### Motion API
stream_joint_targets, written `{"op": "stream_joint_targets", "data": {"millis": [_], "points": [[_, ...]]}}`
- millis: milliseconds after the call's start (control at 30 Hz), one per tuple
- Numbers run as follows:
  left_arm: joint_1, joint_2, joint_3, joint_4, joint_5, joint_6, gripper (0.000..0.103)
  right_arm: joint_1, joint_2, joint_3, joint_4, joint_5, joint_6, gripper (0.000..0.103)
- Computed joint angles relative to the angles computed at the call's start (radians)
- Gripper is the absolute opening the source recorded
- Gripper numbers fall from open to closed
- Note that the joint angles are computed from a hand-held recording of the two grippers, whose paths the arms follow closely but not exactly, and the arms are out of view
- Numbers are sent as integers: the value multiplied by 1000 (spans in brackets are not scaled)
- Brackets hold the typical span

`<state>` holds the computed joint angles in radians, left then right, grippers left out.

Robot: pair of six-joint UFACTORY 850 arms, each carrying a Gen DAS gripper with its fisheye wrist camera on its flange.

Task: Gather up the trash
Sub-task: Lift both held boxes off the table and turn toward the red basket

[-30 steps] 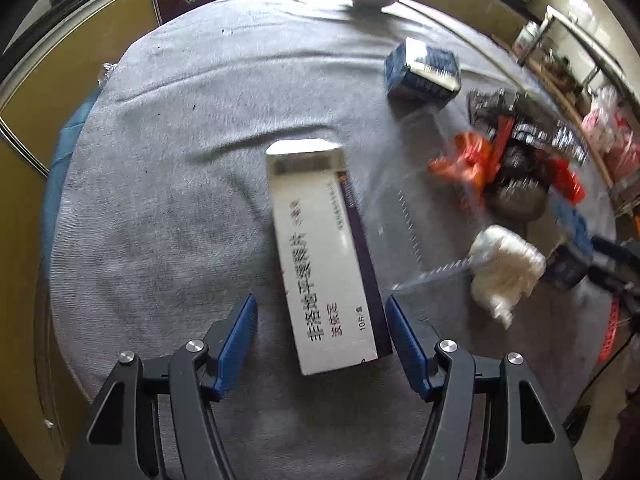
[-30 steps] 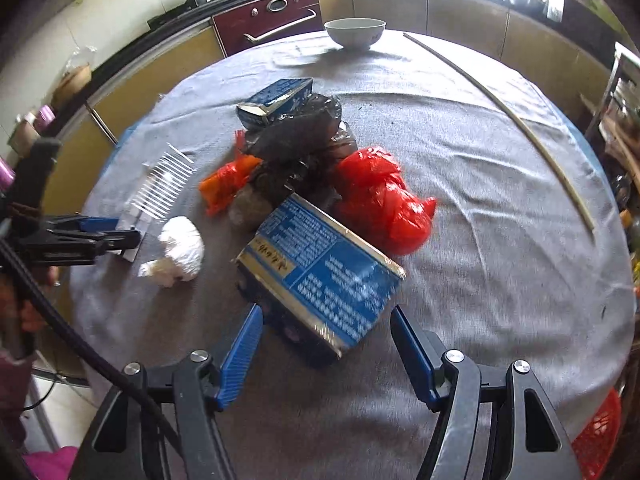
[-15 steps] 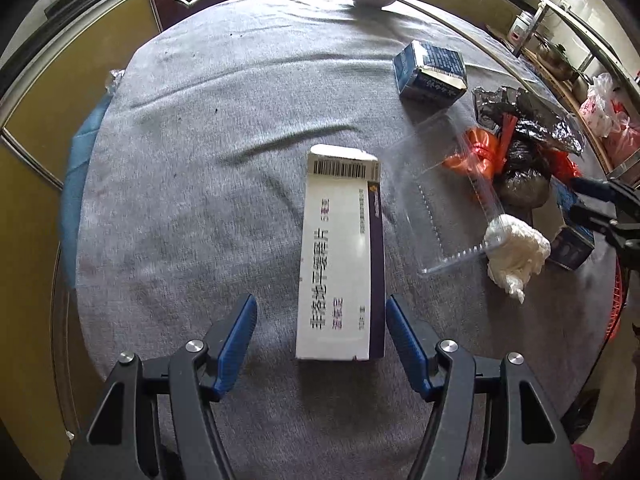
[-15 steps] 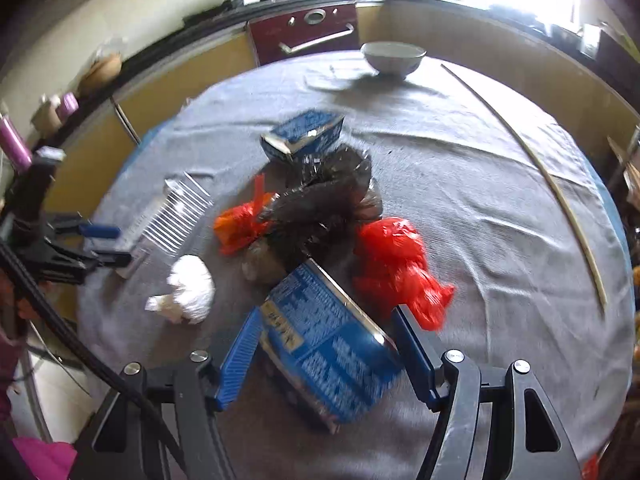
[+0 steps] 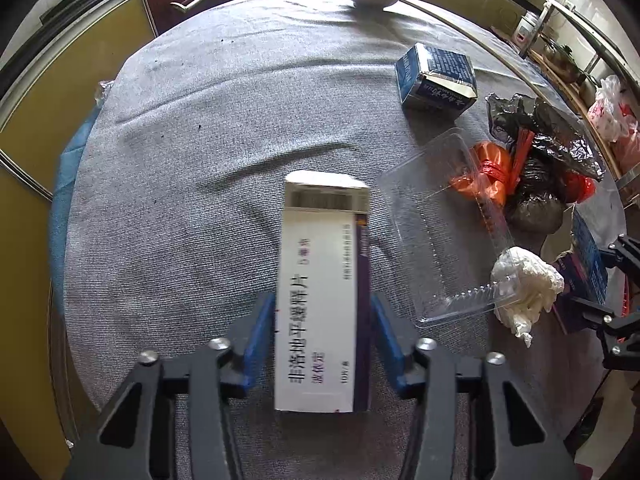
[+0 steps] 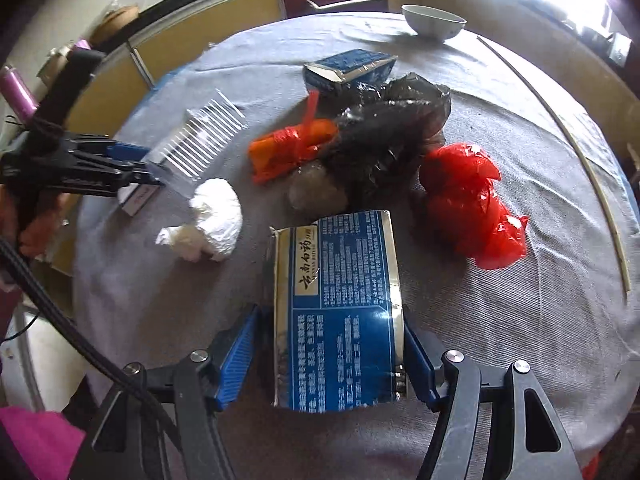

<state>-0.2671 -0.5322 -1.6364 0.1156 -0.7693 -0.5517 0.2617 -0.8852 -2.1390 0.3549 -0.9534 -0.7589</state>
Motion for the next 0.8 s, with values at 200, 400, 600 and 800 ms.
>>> {"op": "stream_joint_targets", "data": {"millis": [200,400,600,800], "points": [[-5,59,75,-11,59,-30,47,0,70,136,73,108,-7,58],[-52,151,182,53,100,-134,47,-49,186,304,253,154,-77,58],[-126,241,240,155,142,-274,47,-122,260,407,514,94,-167,58],[-188,221,172,264,151,-315,47,-186,328,508,699,45,-251,58]]}}
